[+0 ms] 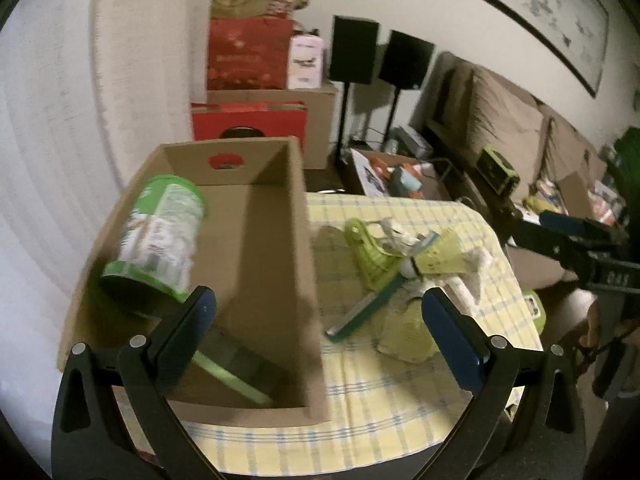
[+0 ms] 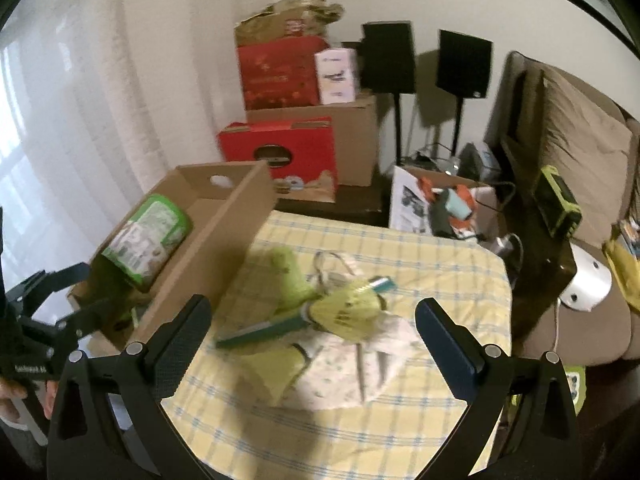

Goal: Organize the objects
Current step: 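Move both tools back over the shuttlecocks on the tablecloth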

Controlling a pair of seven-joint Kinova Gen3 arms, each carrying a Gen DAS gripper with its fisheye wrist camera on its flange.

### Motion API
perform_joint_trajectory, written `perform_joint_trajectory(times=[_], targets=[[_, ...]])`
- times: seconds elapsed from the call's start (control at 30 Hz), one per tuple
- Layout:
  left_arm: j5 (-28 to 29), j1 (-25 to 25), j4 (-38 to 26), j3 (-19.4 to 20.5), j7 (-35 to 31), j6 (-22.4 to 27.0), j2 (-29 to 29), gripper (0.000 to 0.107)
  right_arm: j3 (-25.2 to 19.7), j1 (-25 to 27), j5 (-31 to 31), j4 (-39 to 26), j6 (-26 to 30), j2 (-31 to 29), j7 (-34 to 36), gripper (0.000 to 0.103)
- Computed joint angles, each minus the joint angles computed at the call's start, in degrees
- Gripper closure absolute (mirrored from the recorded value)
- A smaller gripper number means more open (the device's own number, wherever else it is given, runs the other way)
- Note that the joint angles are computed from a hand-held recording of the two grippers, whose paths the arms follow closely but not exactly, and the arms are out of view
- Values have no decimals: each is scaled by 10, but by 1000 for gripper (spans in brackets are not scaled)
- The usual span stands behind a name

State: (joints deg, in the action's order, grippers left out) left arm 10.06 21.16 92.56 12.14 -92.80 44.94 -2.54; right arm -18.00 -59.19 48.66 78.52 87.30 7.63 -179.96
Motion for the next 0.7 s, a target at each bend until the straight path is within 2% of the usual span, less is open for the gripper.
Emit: perform_joint_trajectory(times=[0.23, 0.37, 0.53, 0.7], targets=[[-2, 27, -7, 20, 0, 4, 23, 5, -9, 21, -21, 48, -15, -27, -41, 1], [-1, 44, -18, 27, 1, 8, 43, 5, -13, 49, -36, 83, -60, -48, -53, 1], [-35, 74, -35, 37, 25, 7, 70, 5, -10, 99, -68, 106, -120, -61, -29, 1], [-69, 101, -48, 36, 46, 4, 95, 5, -7, 130, -87, 116, -151, -62, -5, 1]])
